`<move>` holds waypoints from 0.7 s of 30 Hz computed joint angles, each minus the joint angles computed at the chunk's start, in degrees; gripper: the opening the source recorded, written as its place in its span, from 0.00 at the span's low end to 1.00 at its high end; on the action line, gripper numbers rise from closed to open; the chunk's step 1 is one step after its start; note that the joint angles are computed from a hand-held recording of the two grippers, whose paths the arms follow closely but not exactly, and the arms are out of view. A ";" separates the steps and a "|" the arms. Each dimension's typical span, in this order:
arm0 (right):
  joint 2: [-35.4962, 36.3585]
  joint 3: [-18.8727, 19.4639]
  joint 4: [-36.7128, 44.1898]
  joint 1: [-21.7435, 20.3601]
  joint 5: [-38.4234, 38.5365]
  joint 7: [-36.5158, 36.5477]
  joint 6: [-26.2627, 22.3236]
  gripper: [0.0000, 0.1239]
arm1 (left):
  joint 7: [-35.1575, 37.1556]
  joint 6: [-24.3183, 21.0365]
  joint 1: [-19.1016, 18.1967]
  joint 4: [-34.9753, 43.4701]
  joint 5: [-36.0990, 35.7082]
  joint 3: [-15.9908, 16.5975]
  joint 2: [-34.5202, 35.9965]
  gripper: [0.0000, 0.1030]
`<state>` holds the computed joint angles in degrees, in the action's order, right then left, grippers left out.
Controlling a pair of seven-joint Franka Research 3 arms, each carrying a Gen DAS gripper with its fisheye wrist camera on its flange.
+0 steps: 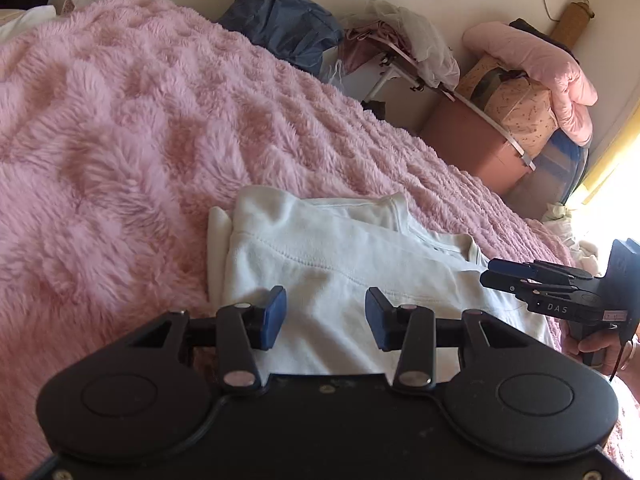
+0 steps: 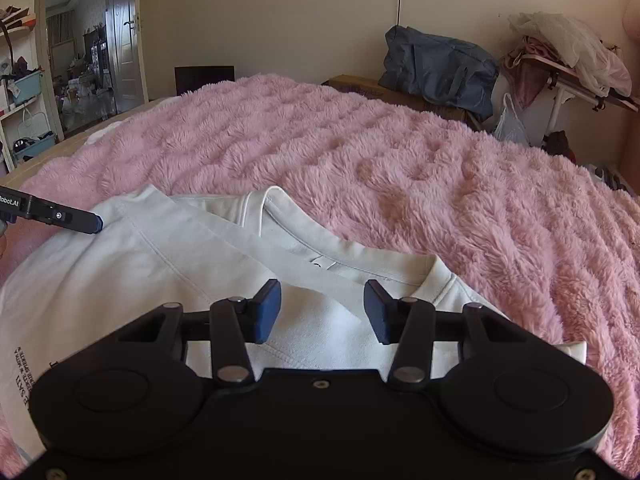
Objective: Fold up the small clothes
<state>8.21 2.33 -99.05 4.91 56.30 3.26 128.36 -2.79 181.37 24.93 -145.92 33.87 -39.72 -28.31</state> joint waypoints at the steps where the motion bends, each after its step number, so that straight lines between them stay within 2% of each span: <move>1: 0.68 0.12 0.39 0.39 -0.77 0.52 0.99 0.37 | -1.49 2.80 2.33 -1.34 0.23 -1.69 -0.94 0.43; 3: 2.97 0.28 2.57 0.84 -3.67 3.09 0.24 0.32 | -2.15 6.82 5.84 -3.09 -1.35 -4.58 -2.56 0.44; 4: 3.76 0.34 3.46 0.71 -4.72 4.29 -0.79 0.24 | -2.03 8.13 6.71 -3.65 -2.29 -5.30 -2.87 0.46; 5: 4.51 0.47 4.34 0.34 -5.16 4.91 -2.32 0.08 | -1.67 9.14 7.19 -4.02 -3.15 -5.62 -2.80 0.46; 6: 4.82 0.60 4.77 0.06 -5.71 4.89 -3.18 0.04 | -1.21 9.66 7.33 -4.23 -3.95 -5.73 -2.59 0.46; 9: 4.86 1.05 4.98 -0.91 -4.09 4.52 -3.97 0.04 | 1.05 8.32 6.90 -3.93 -5.65 -5.94 -2.49 0.46; 13: 3.44 1.89 2.51 -0.59 1.77 2.21 2.36 0.03 | 3.63 2.48 6.46 -2.13 -7.25 -7.53 -3.19 0.46; 15: 4.39 1.55 3.23 0.87 -3.18 6.06 3.42 0.03 | 4.51 -0.28 6.06 -0.85 -5.91 -7.69 -2.68 0.46; 16: 4.20 1.52 2.25 1.82 -5.78 6.56 6.06 0.05 | 4.48 -1.27 5.66 -0.39 -5.06 -7.42 -2.45 0.47; 17: 3.63 1.87 1.18 1.72 -4.97 4.96 7.63 0.07 | 4.34 -1.88 5.00 -0.13 -4.36 -6.77 -2.24 0.47; 20: 1.96 2.01 0.35 -0.94 4.71 -0.40 6.78 0.20 | 2.02 -1.62 5.15 -0.23 -2.47 -6.05 -4.00 0.46; 21: 1.74 1.62 0.56 -1.55 6.99 -1.69 7.12 0.20 | 0.52 -0.60 6.60 -0.49 -1.90 -6.79 -5.34 0.46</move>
<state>9.96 3.95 -98.49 3.36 63.29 1.57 135.48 -2.26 180.76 31.53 -146.41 31.98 -46.51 -33.65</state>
